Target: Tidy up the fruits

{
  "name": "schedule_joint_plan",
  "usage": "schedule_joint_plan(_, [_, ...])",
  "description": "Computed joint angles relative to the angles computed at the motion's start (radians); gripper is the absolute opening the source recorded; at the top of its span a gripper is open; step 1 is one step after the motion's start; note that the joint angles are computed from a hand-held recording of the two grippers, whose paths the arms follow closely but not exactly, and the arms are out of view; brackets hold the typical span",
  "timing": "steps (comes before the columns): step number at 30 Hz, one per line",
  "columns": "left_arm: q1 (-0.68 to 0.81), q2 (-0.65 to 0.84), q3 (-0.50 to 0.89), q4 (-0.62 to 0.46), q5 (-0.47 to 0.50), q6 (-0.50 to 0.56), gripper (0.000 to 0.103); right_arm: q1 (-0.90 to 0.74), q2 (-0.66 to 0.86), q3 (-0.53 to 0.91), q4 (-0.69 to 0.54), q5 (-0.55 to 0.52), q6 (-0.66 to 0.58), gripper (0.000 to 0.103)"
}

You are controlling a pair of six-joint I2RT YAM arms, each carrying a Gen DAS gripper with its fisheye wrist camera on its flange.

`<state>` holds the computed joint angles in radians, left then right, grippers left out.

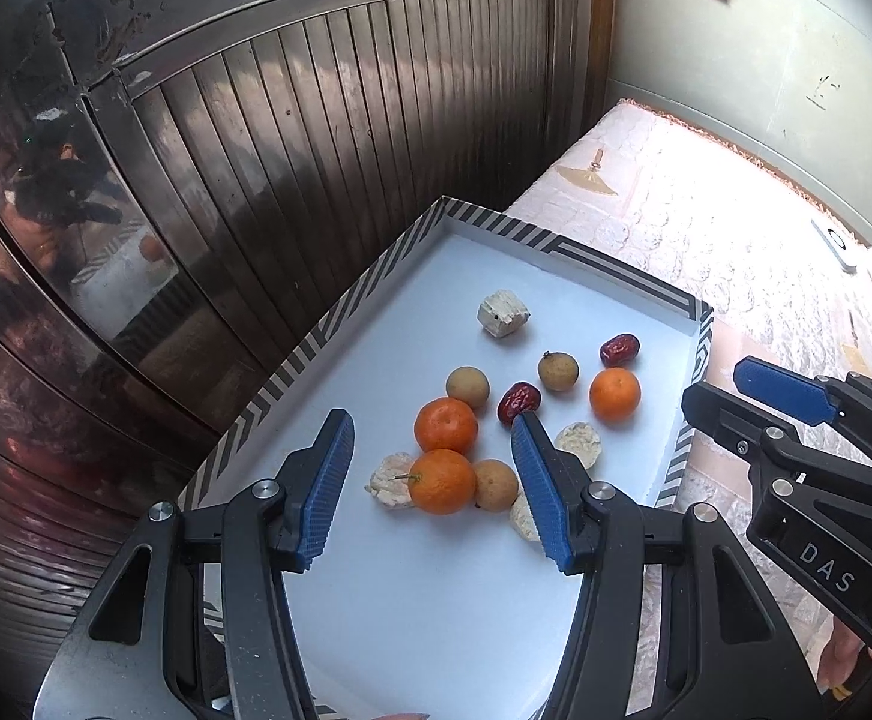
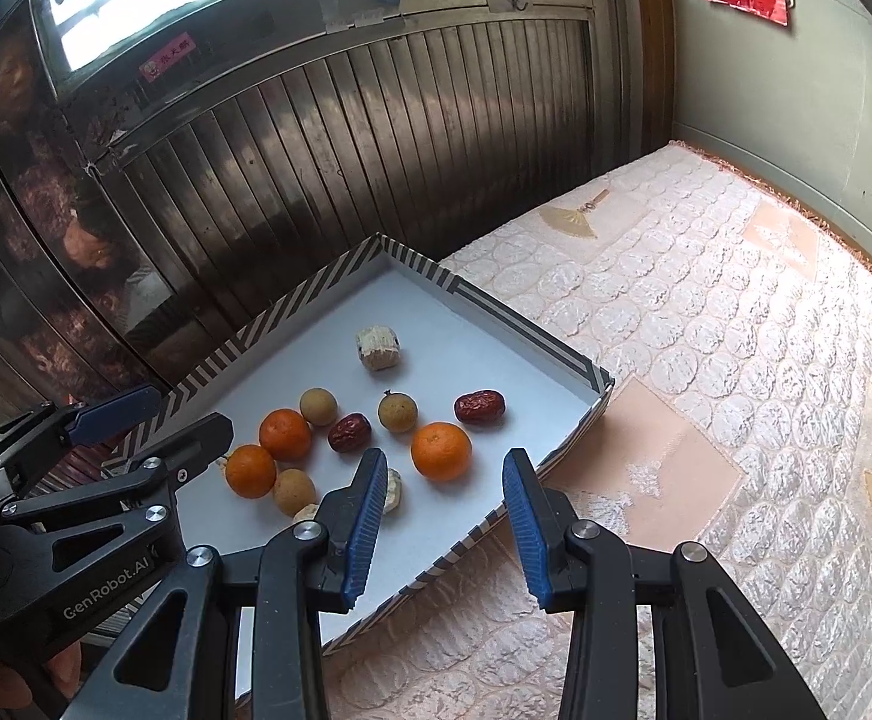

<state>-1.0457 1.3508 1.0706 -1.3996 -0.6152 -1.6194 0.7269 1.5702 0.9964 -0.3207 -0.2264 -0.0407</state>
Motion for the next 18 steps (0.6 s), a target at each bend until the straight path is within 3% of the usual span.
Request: schedule_joint_plan(18, [-0.011,-0.013,-0.003,-0.013,0.008,-0.047,0.055,-0.004,-0.012,-0.003,-0.001,-0.015,-0.03,0.038])
